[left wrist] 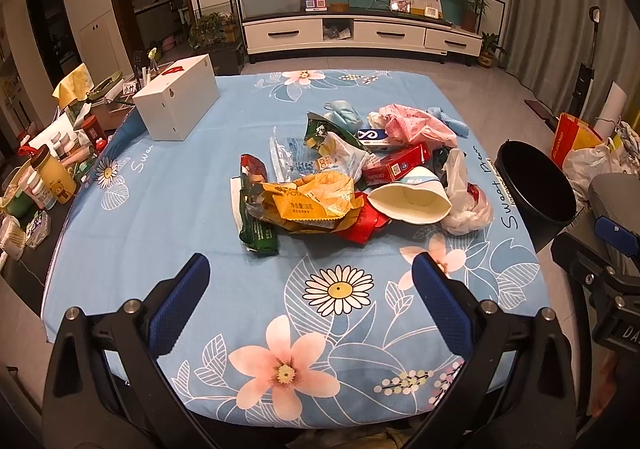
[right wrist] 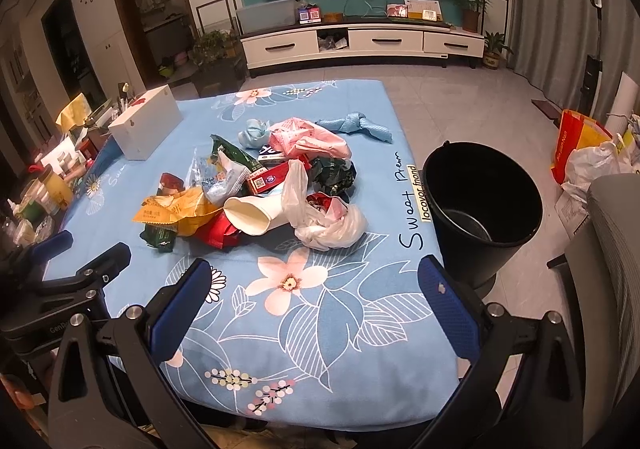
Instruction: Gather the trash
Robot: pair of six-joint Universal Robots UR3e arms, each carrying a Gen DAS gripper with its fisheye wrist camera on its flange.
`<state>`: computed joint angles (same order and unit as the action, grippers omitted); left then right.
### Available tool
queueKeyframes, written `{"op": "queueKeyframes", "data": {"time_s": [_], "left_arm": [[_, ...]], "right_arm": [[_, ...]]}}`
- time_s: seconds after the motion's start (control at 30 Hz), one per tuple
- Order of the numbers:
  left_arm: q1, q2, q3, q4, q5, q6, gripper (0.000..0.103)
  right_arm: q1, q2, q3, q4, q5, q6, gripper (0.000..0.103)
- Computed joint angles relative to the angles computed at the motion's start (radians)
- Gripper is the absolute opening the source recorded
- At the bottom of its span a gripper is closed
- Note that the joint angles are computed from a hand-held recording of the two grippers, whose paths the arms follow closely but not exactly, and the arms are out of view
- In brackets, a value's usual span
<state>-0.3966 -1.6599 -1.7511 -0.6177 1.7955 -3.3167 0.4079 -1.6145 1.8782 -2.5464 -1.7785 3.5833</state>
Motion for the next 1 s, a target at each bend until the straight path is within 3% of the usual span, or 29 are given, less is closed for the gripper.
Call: {"op": "queueKeyframes", "data": {"time_s": [0.2,0.37,0.47,0.73,1.0], "left_arm": [[0.034,0.017,-0.031,0.02,-0.054,0.004,0.1],[0.122,0.067,-0.119,0.096,-0.223,0.018,0.1],[0.148,0.065,-0.138,0.112,-0.277,0.009,0.1],[0.1,0.018,-0.106,0.122,-0.209,0.004,0.1],[0.094,-0.017,-0.079,0.123,-0.21,0.009,0.1]], "right_arm": [[-0.031,-0.028,0.04,-0.014,0.022,-0.008,0.101],[-0.085,-0.071,0.112,-0.067,0.086,-0.031,0.101],[-0.116,-0.084,0.149,-0.1,0.13,-0.044,0.101],[-0.14,-0.075,0.173,-0.129,0.173,-0.057,0.101],[-0.169,-0.056,0.184,-0.151,0.208,-0.066,0.101]]}}
